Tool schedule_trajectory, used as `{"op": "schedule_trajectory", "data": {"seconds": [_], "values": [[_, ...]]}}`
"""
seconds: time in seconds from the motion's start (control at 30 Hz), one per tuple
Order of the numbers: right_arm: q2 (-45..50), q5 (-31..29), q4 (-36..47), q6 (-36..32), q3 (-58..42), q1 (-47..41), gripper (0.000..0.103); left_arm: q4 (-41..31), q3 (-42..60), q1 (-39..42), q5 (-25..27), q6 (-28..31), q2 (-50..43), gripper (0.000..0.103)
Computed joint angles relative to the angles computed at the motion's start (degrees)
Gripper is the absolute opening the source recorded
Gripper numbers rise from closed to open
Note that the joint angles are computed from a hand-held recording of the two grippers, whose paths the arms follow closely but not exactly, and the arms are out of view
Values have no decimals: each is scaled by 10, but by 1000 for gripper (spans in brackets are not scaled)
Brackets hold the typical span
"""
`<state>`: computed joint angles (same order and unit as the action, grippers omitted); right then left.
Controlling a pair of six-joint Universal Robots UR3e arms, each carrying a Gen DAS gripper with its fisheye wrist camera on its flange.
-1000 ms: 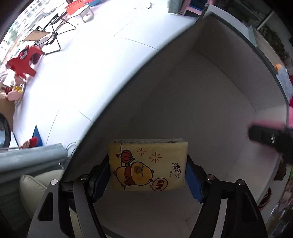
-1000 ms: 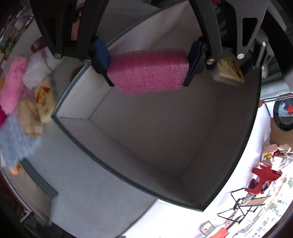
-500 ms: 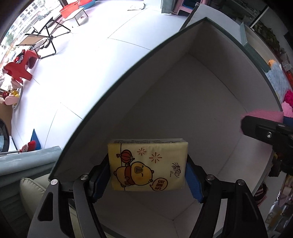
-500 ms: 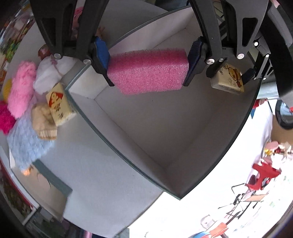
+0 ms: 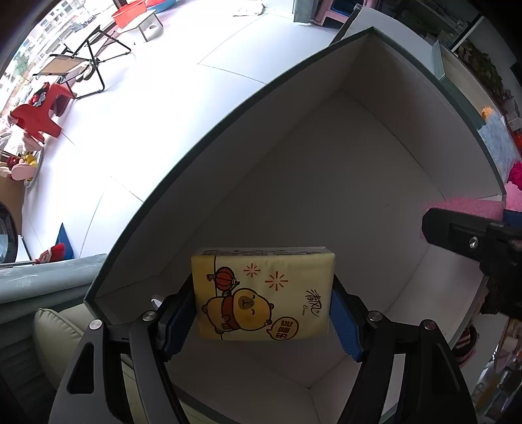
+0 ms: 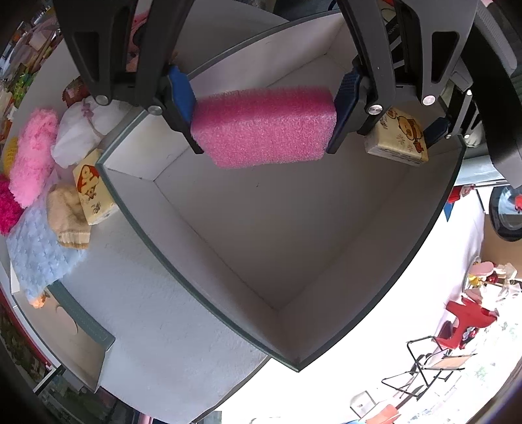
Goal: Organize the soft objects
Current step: 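Open the left tool to drop the tissue pack while the right tool releases the foam block into the box, then move both tools back over the table toward the knitted hat and foam block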
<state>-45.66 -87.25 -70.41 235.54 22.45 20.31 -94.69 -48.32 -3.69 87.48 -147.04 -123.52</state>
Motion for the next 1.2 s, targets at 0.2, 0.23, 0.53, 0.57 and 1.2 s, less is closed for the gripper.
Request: {"op": "schedule_trajectory", "data": {"seconds": [0.2,0.23,0.53,0.57,1.2], "values": [[-11,6,-14,-2,21,-2,81,18,-36,1,0,0,26,103],[-16,3,-19,6,29,3,84,10,-33,4,-5,1,27,103],[-58,-40,-81,25,98,27,103,-39,-16,15,-23,9,39,103],[-67,-40,-92,33,112,31,103,-41,-16,14,-22,11,43,103],[-373,-58,-207,258,511,149,103,-12,-180,-88,38,101,201,103]]}}
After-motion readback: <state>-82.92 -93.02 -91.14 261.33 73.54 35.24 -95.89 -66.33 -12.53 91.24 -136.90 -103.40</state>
